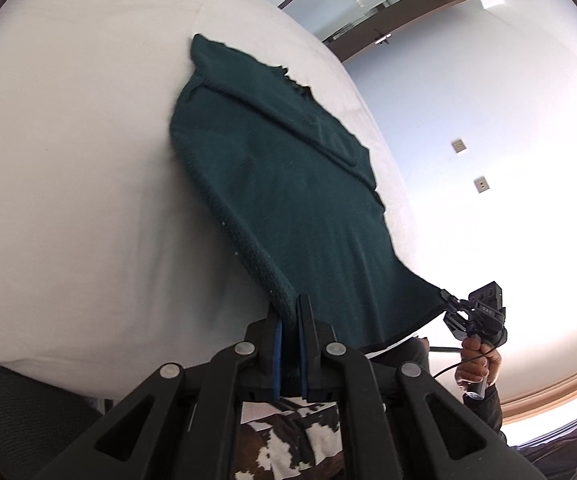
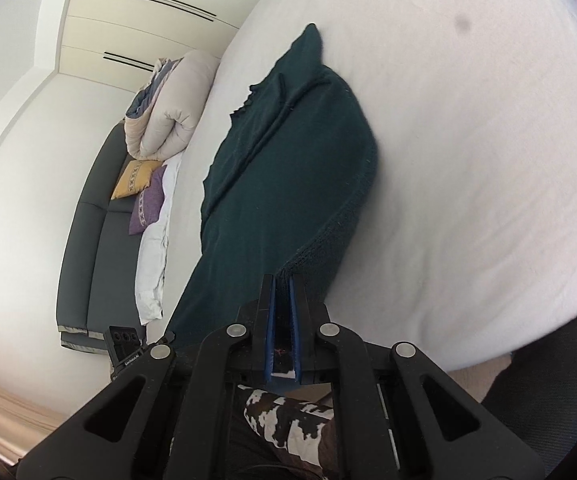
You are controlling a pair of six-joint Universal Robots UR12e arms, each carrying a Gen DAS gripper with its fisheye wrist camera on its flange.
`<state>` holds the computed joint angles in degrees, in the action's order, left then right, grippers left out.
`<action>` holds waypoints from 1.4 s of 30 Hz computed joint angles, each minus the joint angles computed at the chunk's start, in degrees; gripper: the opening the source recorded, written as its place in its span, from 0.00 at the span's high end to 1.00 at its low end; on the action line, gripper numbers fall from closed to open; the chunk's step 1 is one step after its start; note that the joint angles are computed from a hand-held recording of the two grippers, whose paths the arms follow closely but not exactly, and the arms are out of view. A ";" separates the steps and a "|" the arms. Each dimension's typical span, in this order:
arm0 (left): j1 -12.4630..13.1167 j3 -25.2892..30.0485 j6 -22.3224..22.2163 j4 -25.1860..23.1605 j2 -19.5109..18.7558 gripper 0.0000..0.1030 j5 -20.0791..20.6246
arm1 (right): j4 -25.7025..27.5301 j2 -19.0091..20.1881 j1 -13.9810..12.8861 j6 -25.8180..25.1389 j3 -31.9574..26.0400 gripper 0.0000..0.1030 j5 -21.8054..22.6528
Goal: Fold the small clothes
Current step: 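Lift the hem with both tools and fold it toward the collar, then open both tools and release the folded hem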
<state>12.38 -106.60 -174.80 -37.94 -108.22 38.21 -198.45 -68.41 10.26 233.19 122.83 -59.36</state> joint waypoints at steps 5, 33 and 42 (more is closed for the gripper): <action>-0.12 2.86 -7.69 8.51 -2.74 0.94 -7.32 | -0.42 1.79 -0.27 1.35 -5.60 0.94 -0.23; -3.88 43.16 -41.09 18.65 -31.42 0.95 2.90 | 21.06 23.50 -5.43 5.59 -44.38 0.94 -11.90; -5.21 51.15 -37.39 7.83 -36.89 0.94 9.68 | 27.81 29.58 -5.89 7.55 -53.12 0.93 -17.32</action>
